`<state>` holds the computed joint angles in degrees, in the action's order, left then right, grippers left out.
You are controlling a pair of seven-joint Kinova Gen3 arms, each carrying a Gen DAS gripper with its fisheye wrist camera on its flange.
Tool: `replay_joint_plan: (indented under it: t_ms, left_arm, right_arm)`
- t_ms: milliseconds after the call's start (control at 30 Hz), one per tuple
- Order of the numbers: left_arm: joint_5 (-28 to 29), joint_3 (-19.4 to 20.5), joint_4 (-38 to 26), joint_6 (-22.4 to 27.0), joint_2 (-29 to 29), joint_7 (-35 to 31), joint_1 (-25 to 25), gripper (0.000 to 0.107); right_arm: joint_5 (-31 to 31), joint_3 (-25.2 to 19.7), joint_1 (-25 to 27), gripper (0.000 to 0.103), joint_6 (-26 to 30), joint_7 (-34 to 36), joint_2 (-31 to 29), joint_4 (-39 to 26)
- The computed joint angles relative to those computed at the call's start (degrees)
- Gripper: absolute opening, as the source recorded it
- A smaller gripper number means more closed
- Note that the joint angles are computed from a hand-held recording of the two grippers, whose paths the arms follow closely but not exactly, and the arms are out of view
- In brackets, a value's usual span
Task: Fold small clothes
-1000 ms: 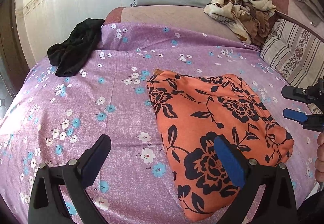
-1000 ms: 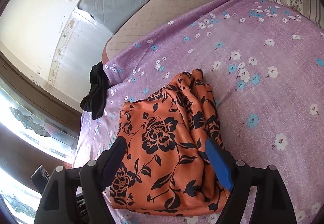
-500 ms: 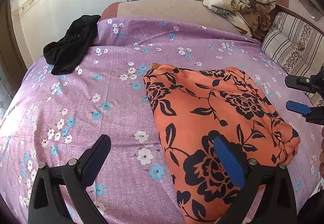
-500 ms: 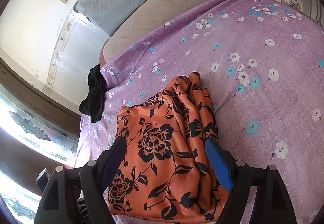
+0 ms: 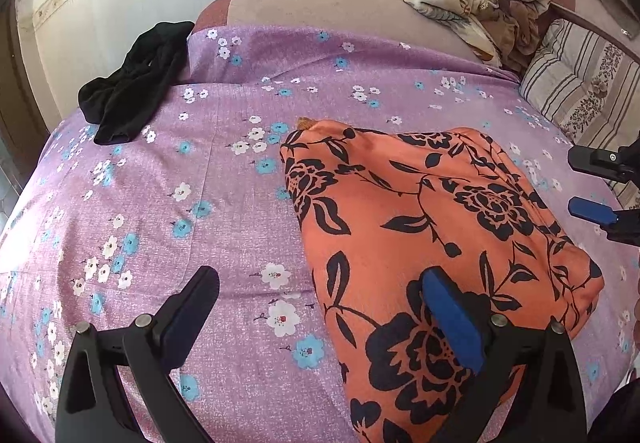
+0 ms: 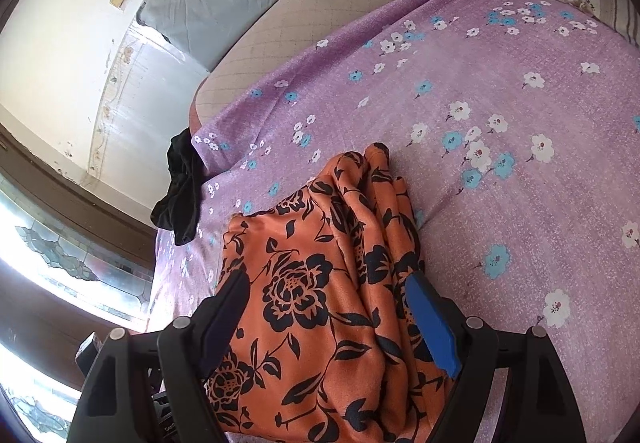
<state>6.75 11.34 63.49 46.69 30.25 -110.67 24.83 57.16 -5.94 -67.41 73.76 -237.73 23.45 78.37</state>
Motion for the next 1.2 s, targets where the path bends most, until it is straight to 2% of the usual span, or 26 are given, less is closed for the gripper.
replay_joint_plan:
  t_ms: [1200]
  left_arm:
    - [1.53,0.56,-2.32,3.77,1.80,-2.07,0.42,0.101]
  right_arm:
    - [0.31,-0.63,0.53,0.083,-0.82,-1.91,-0.76,1.82]
